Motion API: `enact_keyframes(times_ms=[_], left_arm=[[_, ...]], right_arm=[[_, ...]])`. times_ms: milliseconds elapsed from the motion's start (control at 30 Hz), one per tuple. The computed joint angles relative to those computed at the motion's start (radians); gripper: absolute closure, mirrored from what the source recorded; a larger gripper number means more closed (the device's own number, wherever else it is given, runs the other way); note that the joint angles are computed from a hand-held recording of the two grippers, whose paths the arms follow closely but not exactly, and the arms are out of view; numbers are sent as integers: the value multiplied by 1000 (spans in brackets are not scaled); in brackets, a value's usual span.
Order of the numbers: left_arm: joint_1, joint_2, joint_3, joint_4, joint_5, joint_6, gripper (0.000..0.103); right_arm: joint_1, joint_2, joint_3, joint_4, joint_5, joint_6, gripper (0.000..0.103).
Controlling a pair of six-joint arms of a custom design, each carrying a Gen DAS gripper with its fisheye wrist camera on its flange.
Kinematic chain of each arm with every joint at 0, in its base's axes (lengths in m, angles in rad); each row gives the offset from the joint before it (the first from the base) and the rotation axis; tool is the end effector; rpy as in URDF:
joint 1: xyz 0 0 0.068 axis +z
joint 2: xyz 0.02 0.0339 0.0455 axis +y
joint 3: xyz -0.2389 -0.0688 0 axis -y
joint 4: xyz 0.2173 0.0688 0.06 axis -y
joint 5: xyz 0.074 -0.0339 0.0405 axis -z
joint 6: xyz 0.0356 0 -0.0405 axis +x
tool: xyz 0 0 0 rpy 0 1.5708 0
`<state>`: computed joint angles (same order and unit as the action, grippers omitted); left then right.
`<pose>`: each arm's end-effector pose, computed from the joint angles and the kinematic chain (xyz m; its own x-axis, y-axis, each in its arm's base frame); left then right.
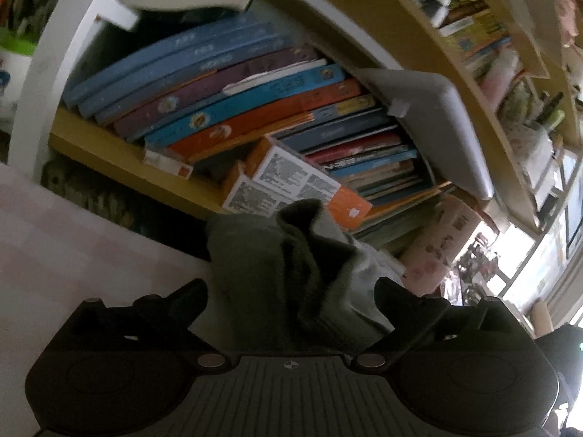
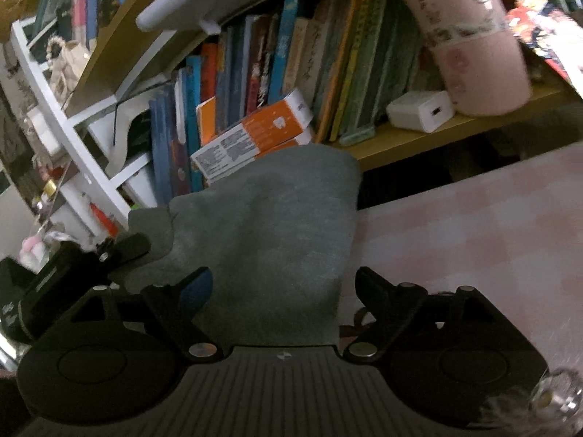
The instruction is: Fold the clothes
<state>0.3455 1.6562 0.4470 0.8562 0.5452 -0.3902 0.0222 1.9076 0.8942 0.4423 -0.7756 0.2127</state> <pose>0.2616 0.0745 0.1334 -0.3649 -0.4770 -0.7996 0.0319 0.8519 -0.5227 0.3478 0.0327 0.1326 -0.6559 0.1362 -0.7425 -0.4770 0.6875 0.5475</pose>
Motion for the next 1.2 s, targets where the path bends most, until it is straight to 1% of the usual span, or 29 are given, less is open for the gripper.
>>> enact_keyframes(times_ms=[100,167,300,433,567,733,900,1033,1200], left_arm=[[-14,-69,-63,8,-22,22,2],[-32,-133,-107,-10,-54,41,1],[-75,-261,-189,-50,-130,70,1],[-125,-405,-263,-115,-214,93,1],[-175,-562,-311,-232,-297,104,1],[-243,-773,-365,-393,-410,103,1],[-368,-1014,-398,-601,-574,129,0],[-497,-1164,-399,-760,-724,141,0],[-599,-1324,-402,-915,-837,131,0]], right_arm=[[-17,-43,-61,34,5,20,18],[-19,-81,-110,51,23,13,18],[-13,-167,-208,73,69,-29,18],[1,-259,-303,91,118,-77,17],[25,-356,-393,94,191,-127,17],[41,-479,-490,75,257,-173,16],[50,-614,-581,39,307,-204,14],[58,-715,-643,16,341,-232,13],[89,-816,-689,-9,396,-245,10]])
